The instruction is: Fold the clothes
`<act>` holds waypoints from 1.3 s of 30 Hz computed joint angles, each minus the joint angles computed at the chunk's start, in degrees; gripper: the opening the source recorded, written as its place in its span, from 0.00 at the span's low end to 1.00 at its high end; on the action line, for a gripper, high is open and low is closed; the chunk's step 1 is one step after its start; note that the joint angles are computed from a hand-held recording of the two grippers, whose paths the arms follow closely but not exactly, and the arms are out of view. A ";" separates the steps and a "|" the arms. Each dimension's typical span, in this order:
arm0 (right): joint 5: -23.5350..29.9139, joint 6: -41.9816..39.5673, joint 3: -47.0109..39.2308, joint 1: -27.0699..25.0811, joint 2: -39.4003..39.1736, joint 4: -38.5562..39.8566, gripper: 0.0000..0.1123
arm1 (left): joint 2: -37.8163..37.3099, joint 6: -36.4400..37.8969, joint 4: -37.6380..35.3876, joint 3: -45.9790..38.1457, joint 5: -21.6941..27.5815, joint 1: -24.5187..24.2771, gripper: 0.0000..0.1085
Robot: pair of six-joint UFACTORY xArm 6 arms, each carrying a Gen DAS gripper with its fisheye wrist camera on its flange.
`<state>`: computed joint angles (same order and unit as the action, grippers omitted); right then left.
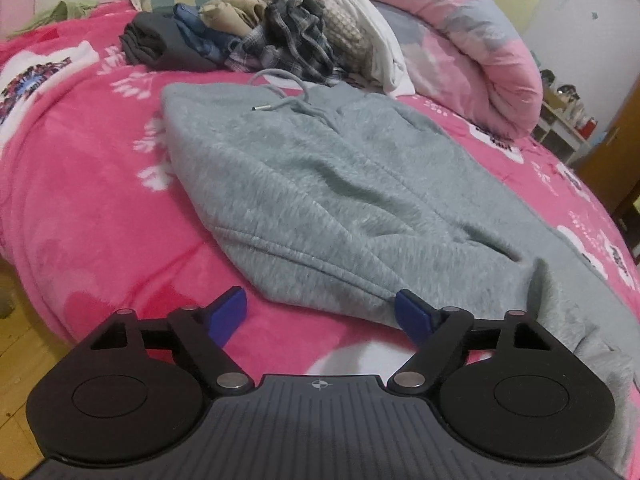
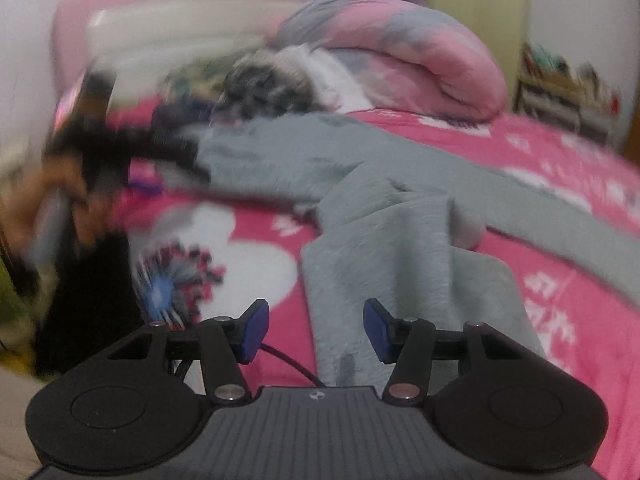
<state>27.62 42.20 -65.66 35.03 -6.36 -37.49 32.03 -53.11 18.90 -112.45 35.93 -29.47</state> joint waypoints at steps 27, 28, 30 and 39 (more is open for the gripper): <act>19.83 22.04 15.52 1.51 -32.12 -21.19 0.40 | 1.11 2.34 -2.70 -0.60 -2.84 0.28 0.75; 23.34 23.12 15.04 4.37 -32.38 -25.71 0.41 | 1.28 1.98 -2.35 -0.91 -2.65 0.17 0.76; 30.06 26.12 14.33 9.66 -32.02 -36.33 0.41 | 1.25 2.26 -1.76 -1.04 -2.26 -0.17 0.76; 36.27 61.10 18.60 7.69 -29.37 -76.08 0.63 | -1.78 1.24 1.97 1.09 -1.62 -1.28 0.76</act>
